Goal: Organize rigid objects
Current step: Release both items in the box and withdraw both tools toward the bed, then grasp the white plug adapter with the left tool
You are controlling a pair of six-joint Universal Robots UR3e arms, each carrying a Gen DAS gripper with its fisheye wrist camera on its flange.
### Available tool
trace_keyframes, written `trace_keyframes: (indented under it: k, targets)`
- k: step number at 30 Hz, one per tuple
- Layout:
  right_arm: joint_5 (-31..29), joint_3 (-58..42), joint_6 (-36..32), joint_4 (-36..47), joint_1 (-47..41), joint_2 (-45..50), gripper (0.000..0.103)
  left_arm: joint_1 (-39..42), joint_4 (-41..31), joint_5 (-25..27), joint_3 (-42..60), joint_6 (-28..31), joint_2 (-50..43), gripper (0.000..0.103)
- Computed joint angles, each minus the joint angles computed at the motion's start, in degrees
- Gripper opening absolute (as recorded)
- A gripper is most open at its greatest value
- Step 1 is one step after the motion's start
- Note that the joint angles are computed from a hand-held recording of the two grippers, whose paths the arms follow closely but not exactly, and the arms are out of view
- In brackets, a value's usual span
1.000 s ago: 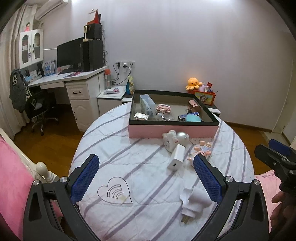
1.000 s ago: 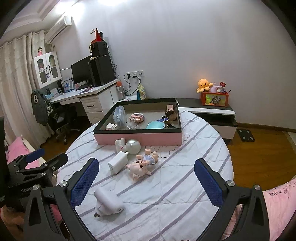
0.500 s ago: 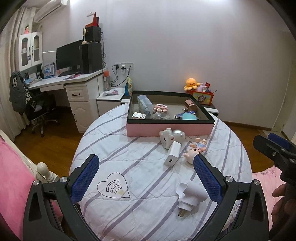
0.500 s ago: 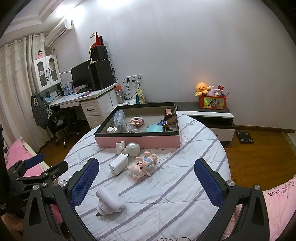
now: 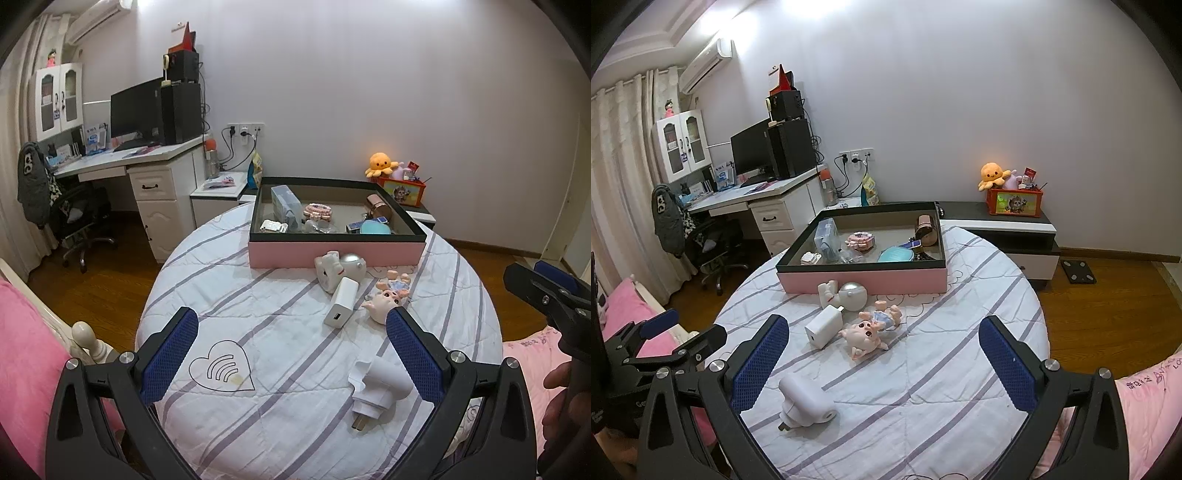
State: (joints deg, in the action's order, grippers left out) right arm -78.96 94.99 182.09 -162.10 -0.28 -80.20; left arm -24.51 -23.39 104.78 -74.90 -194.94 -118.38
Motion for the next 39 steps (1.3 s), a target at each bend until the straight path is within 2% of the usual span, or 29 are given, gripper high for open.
trace_keyframes:
  k: [9, 20, 27, 33, 34, 35, 37, 38, 39]
  targets:
    - [-1.5, -0.2, 0.4, -0.4, 0.3, 0.6, 0.103, -0.5, 0.3, 0.3, -1.4, -0.6, -0.3, 0.103]
    - [-1.8, 2.2, 1.5, -0.6, -1.4, -0.2, 0.103, -3.3, 0.9, -2.7, -2.4, 0.8, -2.9, 0.103]
    - [-1.3, 2.6, 1.5, -0.6, -2.3, 0.3, 0.103, -4.8, -1.1, -5.0, 3.1, 2.1, -8.7, 0.103]
    - [-1.1, 1.5, 1.2, 0.4, -2.7, 1.9, 0.103, -4.2, -4.8, -7.5, 11.8, 2.4, -16.7, 0.101]
    - [-1.0, 1.1, 1.1, 0.7, -2.8, 2.4, 0.103, -3.4, -5.1, -9.4, 12.6, 2.3, -17.6, 0.094]
    - [-0.9, 0.7, 1.1, 0.9, -2.8, 2.9, 0.103, -2.7, -6.5, -11.3, 13.8, 2.0, -18.6, 0.08]
    - [-1.0, -0.6, 0.9, 1.8, -2.6, 4.2, 0.103, -2.2, -8.4, -11.9, 15.4, 2.1, -19.6, 0.063]
    - [-1.1, -1.6, 0.8, 2.4, -2.4, 5.2, 0.103, -2.4, -7.9, -10.5, 15.5, 2.7, -19.8, 0.06]
    - [-1.2, -2.3, 0.8, 2.7, -2.2, 5.8, 0.103, -1.9, -7.8, -11.7, 15.0, 2.9, -19.4, 0.06]
